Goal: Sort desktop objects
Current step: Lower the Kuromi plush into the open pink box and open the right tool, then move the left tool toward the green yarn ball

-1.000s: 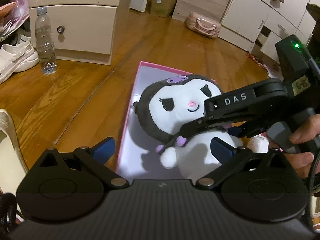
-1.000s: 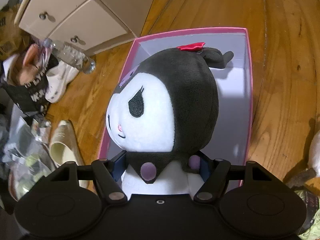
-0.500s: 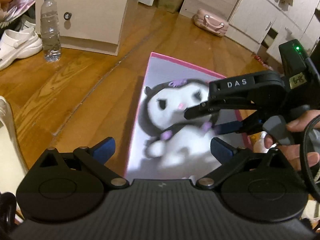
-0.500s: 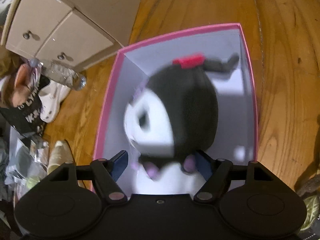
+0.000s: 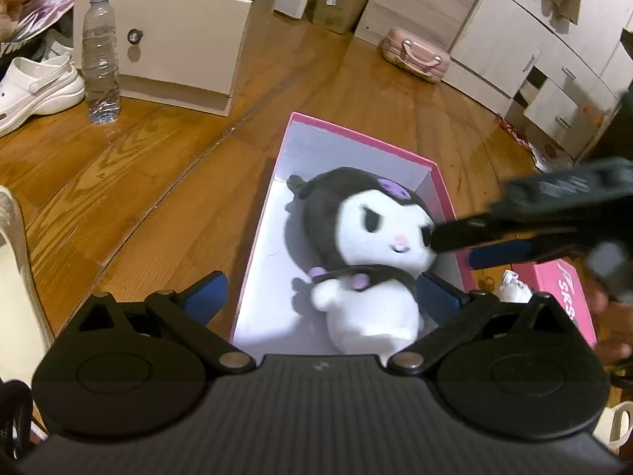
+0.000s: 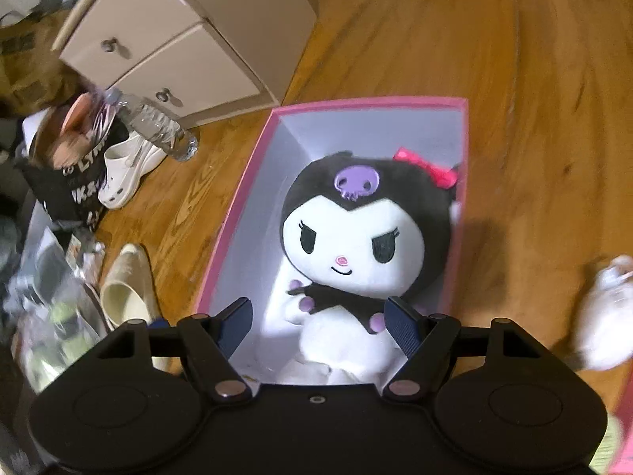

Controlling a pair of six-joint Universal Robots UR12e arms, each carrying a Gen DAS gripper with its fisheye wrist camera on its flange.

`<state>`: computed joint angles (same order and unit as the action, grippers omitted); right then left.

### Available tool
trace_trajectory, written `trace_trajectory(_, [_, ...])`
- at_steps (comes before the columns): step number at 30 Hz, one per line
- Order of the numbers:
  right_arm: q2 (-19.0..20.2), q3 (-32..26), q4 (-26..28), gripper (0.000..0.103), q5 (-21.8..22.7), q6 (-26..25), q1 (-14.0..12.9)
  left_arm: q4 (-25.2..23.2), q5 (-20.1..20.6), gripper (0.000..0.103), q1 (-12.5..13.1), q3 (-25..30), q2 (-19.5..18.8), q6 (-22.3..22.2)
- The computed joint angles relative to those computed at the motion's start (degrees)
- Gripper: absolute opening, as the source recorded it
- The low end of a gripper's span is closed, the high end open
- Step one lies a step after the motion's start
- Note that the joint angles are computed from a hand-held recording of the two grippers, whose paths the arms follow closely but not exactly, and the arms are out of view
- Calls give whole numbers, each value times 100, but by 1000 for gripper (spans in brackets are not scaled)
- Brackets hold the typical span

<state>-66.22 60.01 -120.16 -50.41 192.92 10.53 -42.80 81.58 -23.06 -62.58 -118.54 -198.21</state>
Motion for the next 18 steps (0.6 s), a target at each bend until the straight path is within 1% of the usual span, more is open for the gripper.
trace_trajectory(2, [-134,153,-105,79,-101,-105,-57,0,16,103,-36,48,-18,27])
trace_trajectory(5, [-306,405,-263,79,-50,-117,-163,-9,-33,103,-95,118,-44,90])
trace_trajectory(8, [-423,612,-312,79,-21,-182,-236,-229,143,103,-199,267,-91,260])
trace_trajectory(13, [-562,848,-229,79,-116,-365,-311,-457,229,103,-334,462,-168,427])
trace_trajectory(16, [-667,1002,-204,79,-279,-445,-350,-589,194,103,-427,612,-253,548])
trace_trajectory(18, [-733,1115,-240,79,-282,-422,-402,-644,154,103,-496,710,-302,684])
